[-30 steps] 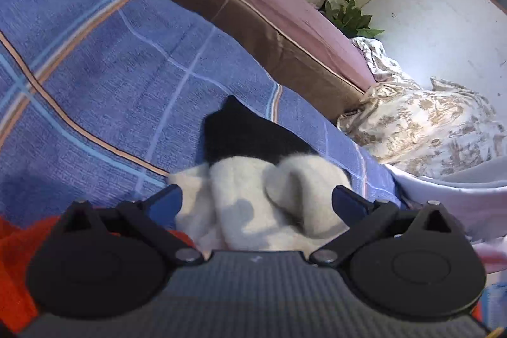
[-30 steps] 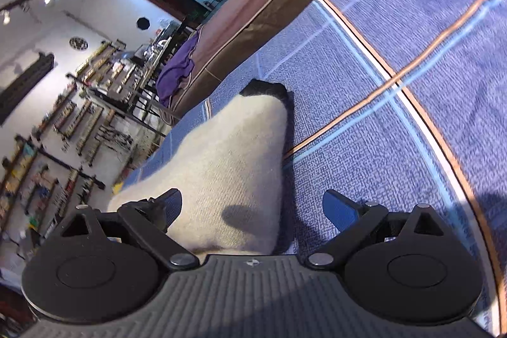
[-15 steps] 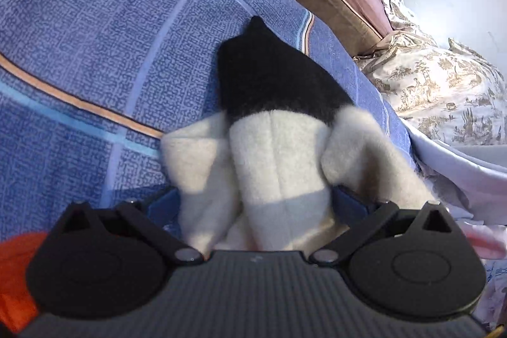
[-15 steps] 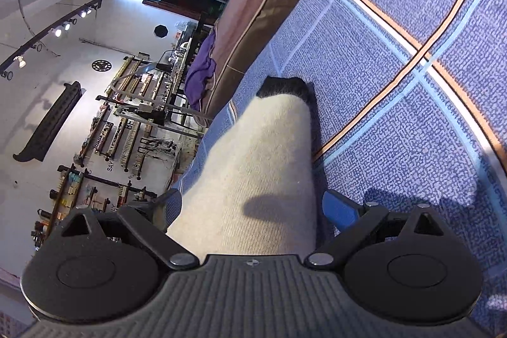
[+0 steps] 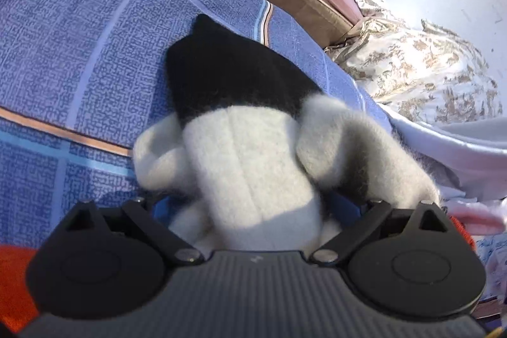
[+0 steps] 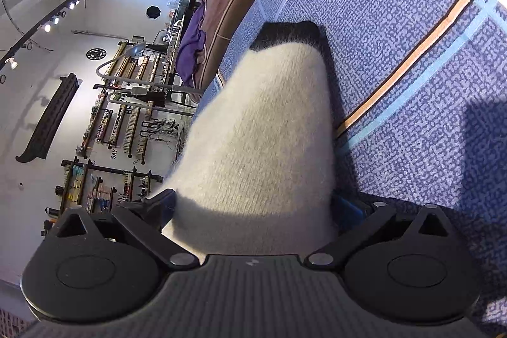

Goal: Fold small clothes

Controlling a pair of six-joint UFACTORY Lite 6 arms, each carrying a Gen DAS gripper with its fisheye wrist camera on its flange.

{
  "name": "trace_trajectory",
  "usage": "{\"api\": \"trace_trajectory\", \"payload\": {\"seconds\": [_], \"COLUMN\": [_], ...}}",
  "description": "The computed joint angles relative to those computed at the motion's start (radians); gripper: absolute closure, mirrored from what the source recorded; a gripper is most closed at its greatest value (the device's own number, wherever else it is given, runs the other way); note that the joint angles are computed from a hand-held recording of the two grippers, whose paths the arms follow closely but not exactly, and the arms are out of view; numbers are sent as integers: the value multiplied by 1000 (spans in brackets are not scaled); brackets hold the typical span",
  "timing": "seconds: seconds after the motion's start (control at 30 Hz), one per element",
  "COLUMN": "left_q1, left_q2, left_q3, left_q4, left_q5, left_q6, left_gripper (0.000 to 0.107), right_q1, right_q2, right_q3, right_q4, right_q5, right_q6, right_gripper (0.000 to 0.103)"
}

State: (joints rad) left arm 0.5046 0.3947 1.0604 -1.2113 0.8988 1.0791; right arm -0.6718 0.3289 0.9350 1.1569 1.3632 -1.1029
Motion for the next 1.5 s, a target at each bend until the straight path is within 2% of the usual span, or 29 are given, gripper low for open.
{"api": "trace_trajectory", "payload": {"seconds": [0.1,0.33,0.43,0.63,0.7,0.8,1.03,1.3,1.4,1.5], "left_q1": [-8,-183,-246,-383,-397,-424,-437,-356,-355,-280], "left_q2": [7,-107,-141,-203,-267,-335,-535,-791,-910,-1041], "left_q3": [-11,-44,-55,-44,-90,-128,-193,-324,-391,-411], "left_q4": [-24,45,90,269,284,302,316,260,270,248], "left_q5": [-3,-222,-305,-419,-439,-465,-397,-228,-211,-110], "left_q6": [58,-47,-105,-304,-305,-329,-382,-391,-444,-467], "left_gripper": [10,12,17,41,52,60,67,71,74,81], "right_q1": [-14,37,17,-52,-65,-94,-174,-247,-260,-280], "right_q2": [13,-118,-178,-252,-265,-313,-482,-518,-565,-626], "right_q3": [21,-47,-107,-172,-176,-201,-202,-89,-96,-115], "right_q4": [-27,-46,-40,-47,-50,-47,-68,-59,-76,-70], "right_q5": [24,-80,-104,-103,-98,-85,46,208,260,329], "right_q6": [7,1,-41,-149,-162,-204,-280,-228,-221,-205], "right_gripper": [0,0,0,0,0,0,0,0,3,9]}}
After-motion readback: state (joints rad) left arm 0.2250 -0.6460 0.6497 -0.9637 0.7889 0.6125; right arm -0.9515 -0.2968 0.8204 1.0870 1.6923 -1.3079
